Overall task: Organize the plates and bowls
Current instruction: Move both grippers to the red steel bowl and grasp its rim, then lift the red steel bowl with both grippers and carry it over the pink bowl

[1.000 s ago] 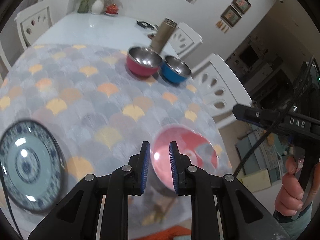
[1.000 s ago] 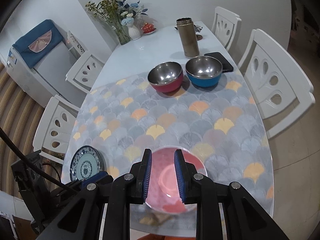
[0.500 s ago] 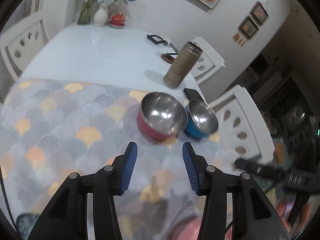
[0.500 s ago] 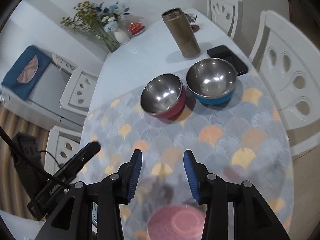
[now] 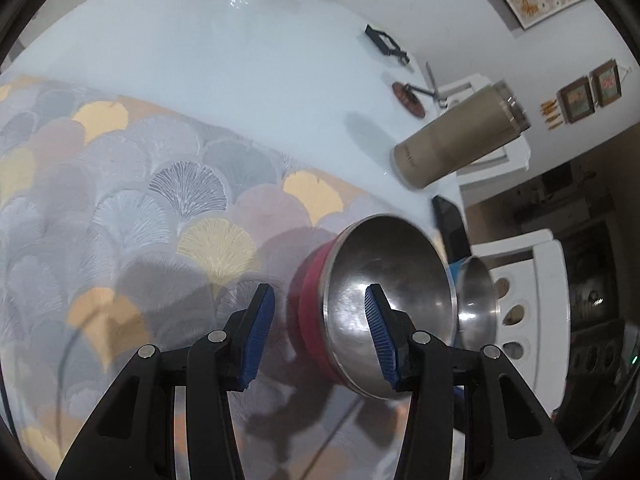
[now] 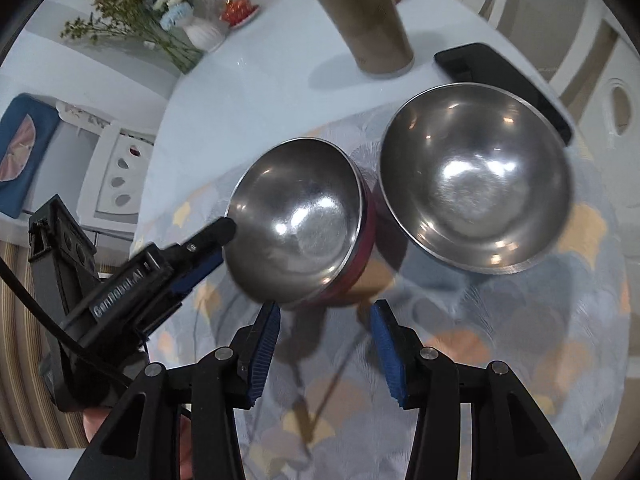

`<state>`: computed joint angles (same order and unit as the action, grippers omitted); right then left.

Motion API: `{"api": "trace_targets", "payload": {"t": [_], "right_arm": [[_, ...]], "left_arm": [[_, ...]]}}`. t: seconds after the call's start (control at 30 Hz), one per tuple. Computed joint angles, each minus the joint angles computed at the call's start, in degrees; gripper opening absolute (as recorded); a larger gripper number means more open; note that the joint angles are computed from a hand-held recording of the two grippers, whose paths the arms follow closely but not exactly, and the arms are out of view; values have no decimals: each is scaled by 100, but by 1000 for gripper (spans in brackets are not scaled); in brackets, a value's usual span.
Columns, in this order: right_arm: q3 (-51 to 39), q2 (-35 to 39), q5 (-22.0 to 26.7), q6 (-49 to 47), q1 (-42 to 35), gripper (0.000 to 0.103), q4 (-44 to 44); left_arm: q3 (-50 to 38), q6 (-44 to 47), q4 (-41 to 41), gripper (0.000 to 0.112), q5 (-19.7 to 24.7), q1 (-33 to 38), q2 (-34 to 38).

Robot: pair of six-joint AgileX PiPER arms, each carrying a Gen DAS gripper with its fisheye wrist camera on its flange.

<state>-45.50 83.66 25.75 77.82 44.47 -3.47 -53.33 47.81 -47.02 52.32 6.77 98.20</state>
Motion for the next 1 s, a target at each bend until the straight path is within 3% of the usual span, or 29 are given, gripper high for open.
{"api": "trace_targets", "payload": {"t": [0.17,0.27,0.5,0.73,0.87,1.0], "right_arm": [[-11,458,-478,-718,-297,46,655],[-39,681,-646,-1334,-462,46,1191],[-59,1019,-811,-1532,-717,47,1309],[-299,1354,-705,-1501,-696,45,963],[-487,1510,-508,-975,-605,34,427],[-472,1497,-442,-680,-556,28,139]], "left_arm": [[-80,15,217,42,-462,-253,200],[-227,62,217,38,-416,-284,372],[-475,27,73,36,-304,-300,761],[-540,224,-164,32,-134,-219,924],[-472,275,-298,29,-176,-223,898],[-392,496,-457,18,-112,-220,828]]}}
